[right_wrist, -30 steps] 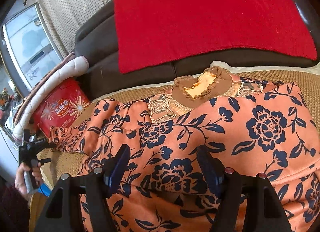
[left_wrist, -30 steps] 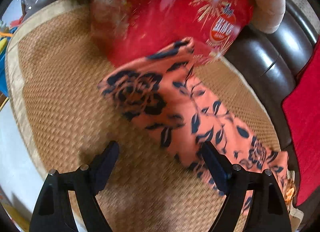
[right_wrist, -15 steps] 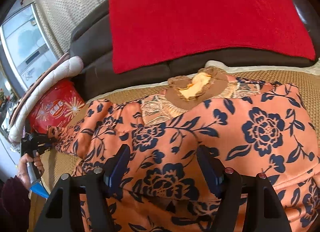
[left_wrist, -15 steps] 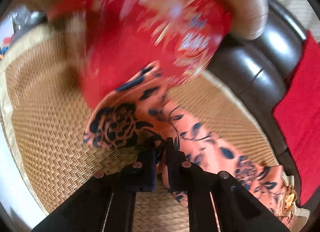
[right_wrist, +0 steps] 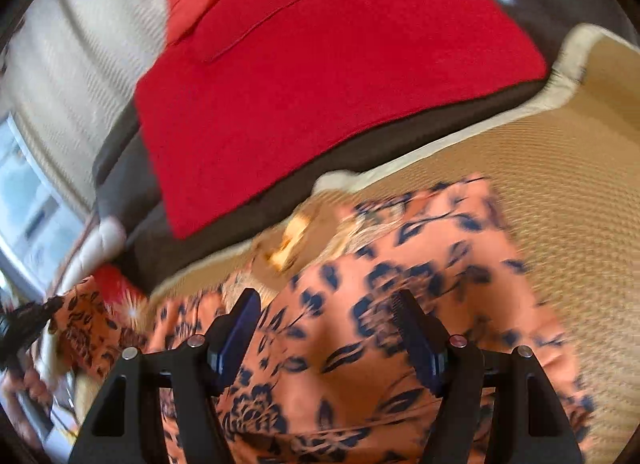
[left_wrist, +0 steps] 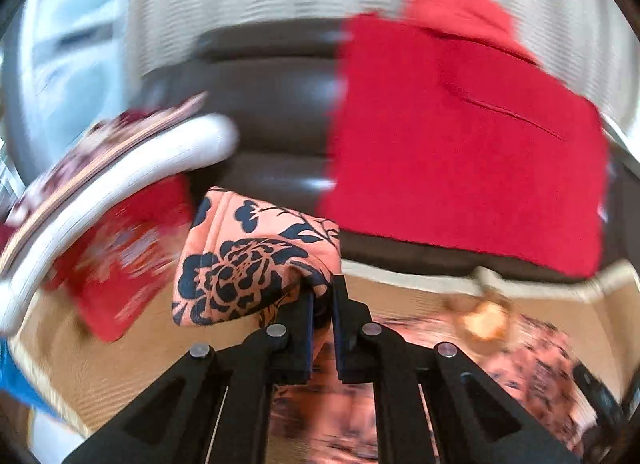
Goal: Fold small clothes
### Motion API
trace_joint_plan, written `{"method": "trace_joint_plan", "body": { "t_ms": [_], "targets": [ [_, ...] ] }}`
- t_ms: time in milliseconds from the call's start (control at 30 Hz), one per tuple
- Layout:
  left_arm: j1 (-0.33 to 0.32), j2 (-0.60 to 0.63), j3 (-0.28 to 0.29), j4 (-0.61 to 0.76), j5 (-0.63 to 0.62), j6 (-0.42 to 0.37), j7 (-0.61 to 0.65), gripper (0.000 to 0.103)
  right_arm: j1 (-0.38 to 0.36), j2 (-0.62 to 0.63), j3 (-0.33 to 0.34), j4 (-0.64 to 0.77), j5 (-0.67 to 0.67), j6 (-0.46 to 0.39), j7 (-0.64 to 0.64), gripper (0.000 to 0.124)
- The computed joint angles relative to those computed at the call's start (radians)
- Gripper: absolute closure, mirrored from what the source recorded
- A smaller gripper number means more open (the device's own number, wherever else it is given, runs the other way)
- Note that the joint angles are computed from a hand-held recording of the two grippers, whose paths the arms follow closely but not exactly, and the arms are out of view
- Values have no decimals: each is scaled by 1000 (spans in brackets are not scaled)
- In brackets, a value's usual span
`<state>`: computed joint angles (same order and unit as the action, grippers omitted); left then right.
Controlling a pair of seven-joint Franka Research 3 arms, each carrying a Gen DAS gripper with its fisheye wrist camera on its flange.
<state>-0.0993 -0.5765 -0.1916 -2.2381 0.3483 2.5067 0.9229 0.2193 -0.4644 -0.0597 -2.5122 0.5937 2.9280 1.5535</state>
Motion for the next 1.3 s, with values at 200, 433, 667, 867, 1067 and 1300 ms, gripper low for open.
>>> {"method": "trace_joint_plan", "body": {
  "t_ms": [200, 433, 667, 867, 1067, 1300],
  "targets": [
    [-165, 136, -74, 152, -81, -28, 92, 94, -52, -33, -53, -18, 34, 22, 36, 51],
    [-240, 109, -92, 104, -130, 98, 146, 29, -41, -47, -122, -15, 101, -3, 3, 50],
    [-111, 8, -98, -51, -37, 64, -34, 27, 2, -28, -118, 15, 132, -66, -97, 50],
    [-88, -1, -62, -204, -32, 3, -133, 28, 15, 4, -116, 33, 207, -77, -151, 50],
    [-32, 18, -98, -248, 81, -38, -224, 28, -144, 36, 45, 40, -13, -58, -28, 69],
    [-60, 113, -110, -184, 152, -111, -232, 28, -94, 94, -84, 103, 51, -239, -52, 66]
  ]
}}
